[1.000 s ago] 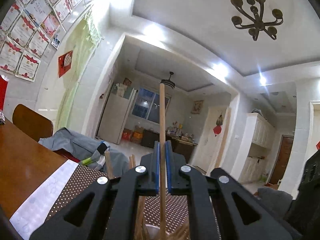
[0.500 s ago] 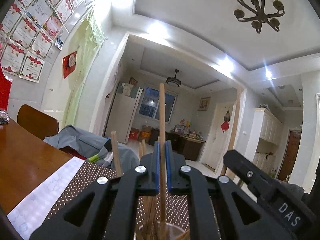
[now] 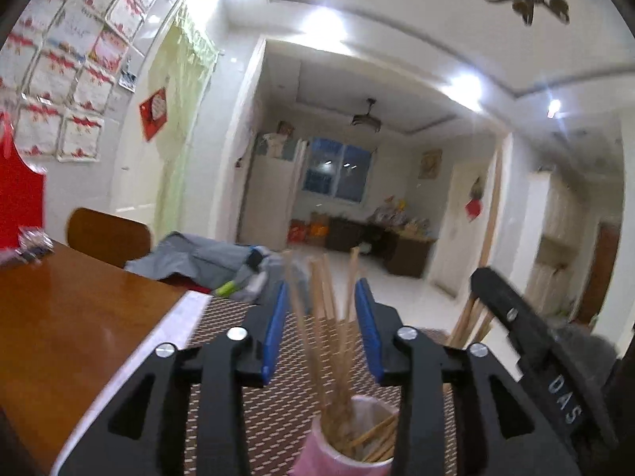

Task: Organize utensils
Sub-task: 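Open both tools to release the chopsticks into the pink cup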

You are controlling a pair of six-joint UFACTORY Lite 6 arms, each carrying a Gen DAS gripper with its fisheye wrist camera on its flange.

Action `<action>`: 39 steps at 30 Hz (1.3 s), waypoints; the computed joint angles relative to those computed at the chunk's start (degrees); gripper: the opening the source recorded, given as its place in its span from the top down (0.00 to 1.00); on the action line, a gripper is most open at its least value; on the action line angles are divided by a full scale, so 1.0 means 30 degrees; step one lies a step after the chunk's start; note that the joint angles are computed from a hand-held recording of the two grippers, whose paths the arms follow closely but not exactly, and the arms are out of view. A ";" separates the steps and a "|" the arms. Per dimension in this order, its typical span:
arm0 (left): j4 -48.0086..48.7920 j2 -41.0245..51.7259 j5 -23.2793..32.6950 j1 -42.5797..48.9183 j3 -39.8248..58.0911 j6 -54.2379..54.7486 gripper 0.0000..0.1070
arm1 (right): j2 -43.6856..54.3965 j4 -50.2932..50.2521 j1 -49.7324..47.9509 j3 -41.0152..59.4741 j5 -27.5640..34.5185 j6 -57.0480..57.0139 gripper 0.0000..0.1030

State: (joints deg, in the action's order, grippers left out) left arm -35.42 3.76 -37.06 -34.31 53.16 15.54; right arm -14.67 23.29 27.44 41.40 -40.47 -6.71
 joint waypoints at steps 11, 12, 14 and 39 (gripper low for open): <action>-0.3290 -0.1608 0.1220 0.0682 -0.1016 0.4244 0.62 | 0.1639 0.2992 0.1817 0.0742 -0.1459 -0.2896 0.94; -0.3268 -0.1489 0.1282 0.0739 -0.0909 0.4278 0.62 | 0.1727 0.3056 0.1843 0.0730 -0.1448 -0.2865 0.94; -0.3333 -0.1264 0.1373 0.0851 -0.0738 0.4495 0.62 | 0.1766 0.3083 0.1869 0.0617 -0.1382 -0.2729 0.94; -0.3693 -0.1516 0.2741 0.0274 -0.0644 0.4958 0.48 | 0.0299 0.6257 0.1684 -0.0850 0.2257 -0.5384 0.92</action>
